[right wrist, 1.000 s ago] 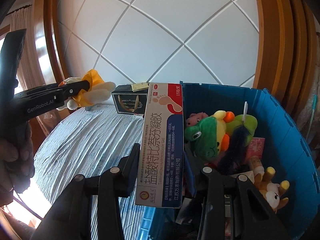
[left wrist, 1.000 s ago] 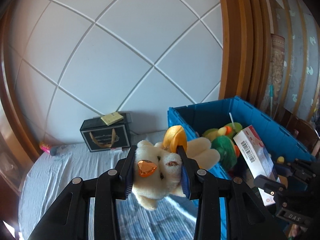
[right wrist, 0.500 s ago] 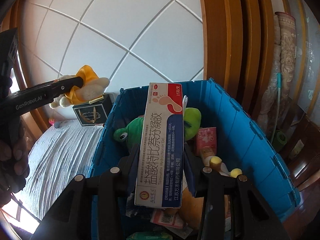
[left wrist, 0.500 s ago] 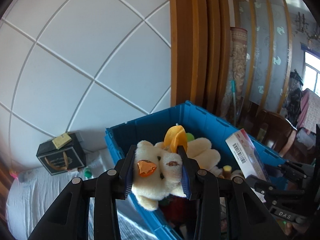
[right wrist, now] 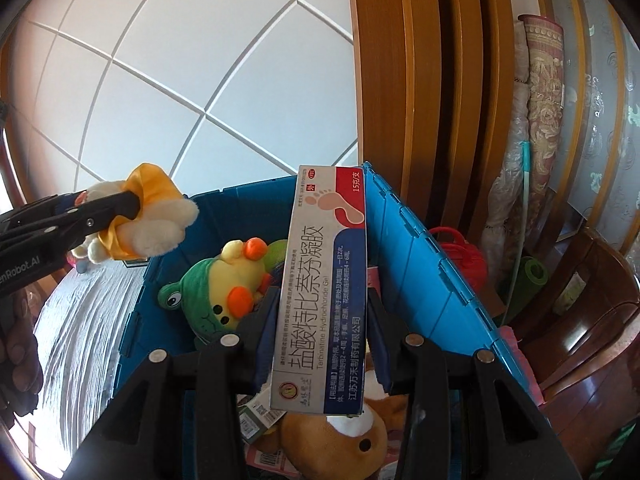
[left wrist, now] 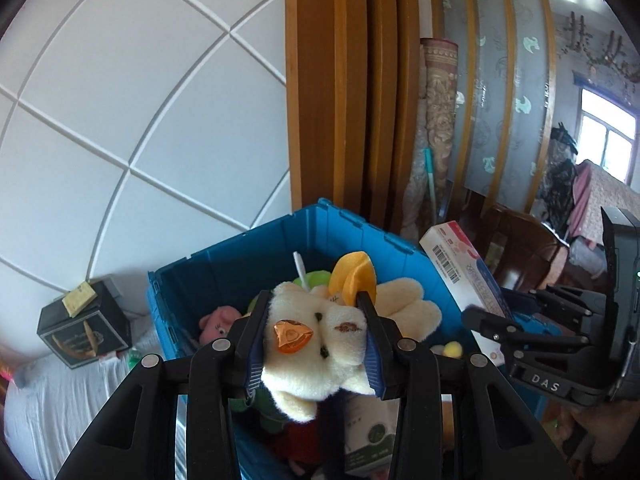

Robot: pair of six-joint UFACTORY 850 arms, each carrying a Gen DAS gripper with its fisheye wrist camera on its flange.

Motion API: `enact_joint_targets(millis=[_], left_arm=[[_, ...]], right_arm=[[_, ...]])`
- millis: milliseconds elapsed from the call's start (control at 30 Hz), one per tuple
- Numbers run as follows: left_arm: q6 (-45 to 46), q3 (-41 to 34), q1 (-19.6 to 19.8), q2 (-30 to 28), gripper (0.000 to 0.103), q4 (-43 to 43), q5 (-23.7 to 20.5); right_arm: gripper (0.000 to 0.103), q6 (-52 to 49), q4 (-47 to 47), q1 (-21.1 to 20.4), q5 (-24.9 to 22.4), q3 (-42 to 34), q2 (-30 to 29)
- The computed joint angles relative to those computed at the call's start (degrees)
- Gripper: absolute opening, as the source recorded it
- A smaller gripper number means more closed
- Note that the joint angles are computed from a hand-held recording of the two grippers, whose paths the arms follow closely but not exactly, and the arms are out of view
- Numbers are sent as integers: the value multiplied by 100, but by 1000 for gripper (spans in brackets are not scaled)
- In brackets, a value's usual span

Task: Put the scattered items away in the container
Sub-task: 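Open both tools over the bin to drop the bear and tube box, then withdraw both open tools from the bin back over the bed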

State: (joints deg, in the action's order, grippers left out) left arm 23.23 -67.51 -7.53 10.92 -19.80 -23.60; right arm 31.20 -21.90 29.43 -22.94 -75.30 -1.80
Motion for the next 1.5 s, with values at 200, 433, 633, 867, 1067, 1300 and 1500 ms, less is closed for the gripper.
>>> enact_joint_targets(millis=[200,433,633,867,1067,1300,1500], left_arm=[[-563,9,-40,-38,94,536,149],[-267,65,134,-32,94,223,20],[73,292,449,137,94,-86,-30],[617,601,1222,382,94,-563,-133],[1483,844,2379,498,94,-1265,-249],[2777,805,3915,160,94,-2154,-546],[3937,727,4902,-306,94,-2883,-438]], right_arm=[[96,728,-861,40,-90,-208,-192],[98,715,-795,100,-93,-154,-176],[98,844,-975,287,-120,-203,-180],[98,816,-1057,732,-201,-666,-566],[98,716,-1022,1246,-367,-1416,-1257],[98,583,-1130,1910,-771,-2755,-2378],[98,-118,-491,2270,-1315,-4521,-3803]])
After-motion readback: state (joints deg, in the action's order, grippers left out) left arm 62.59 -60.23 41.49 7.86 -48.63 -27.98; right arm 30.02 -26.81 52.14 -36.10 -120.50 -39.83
